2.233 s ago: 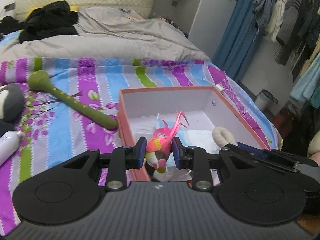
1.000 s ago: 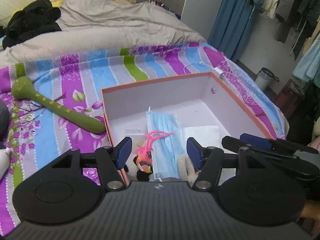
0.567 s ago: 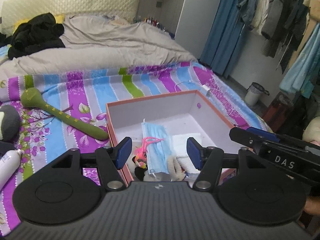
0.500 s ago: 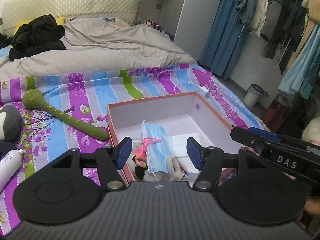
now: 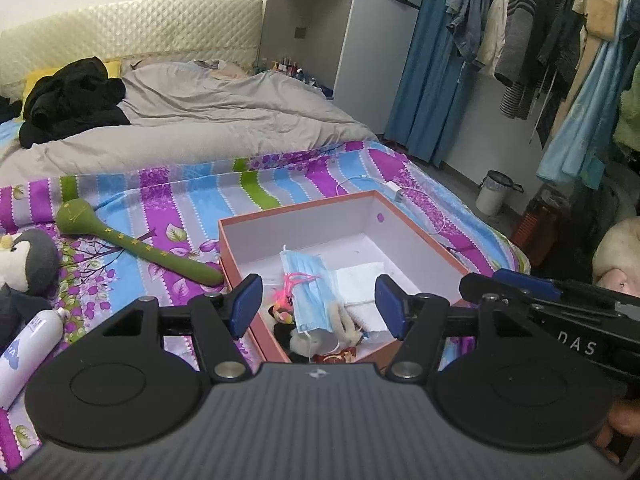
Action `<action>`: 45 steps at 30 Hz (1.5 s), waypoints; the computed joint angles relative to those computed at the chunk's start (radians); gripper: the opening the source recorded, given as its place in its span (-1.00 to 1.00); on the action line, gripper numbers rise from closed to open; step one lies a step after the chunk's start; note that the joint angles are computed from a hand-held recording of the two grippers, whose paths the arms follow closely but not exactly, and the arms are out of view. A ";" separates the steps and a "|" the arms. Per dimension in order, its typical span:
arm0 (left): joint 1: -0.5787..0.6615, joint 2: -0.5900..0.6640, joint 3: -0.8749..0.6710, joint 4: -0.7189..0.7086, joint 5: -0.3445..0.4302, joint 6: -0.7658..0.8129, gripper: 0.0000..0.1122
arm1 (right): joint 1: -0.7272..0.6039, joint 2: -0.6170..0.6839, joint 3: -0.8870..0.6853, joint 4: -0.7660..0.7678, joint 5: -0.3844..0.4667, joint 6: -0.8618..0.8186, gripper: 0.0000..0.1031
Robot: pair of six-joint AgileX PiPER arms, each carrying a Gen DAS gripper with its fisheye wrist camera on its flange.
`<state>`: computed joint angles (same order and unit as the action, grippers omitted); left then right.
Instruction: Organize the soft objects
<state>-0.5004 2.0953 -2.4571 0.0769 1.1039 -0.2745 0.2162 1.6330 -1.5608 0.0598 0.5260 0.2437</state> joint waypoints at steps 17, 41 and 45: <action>-0.023 -0.183 0.341 0.012 -0.135 -0.052 0.22 | 0.051 -0.091 0.127 -0.183 0.032 0.216 -0.09; -0.012 -0.175 0.342 0.023 -0.126 -0.071 0.55 | 0.046 -0.094 0.149 -0.198 0.021 0.235 0.15; -0.009 -0.168 0.329 0.017 -0.122 -0.064 0.74 | 0.043 -0.093 0.153 -0.227 0.022 0.266 0.87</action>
<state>-0.5098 1.9277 -2.1278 0.0935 0.9817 -0.3386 0.2588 1.5401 -1.4076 -0.1667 0.5484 0.5099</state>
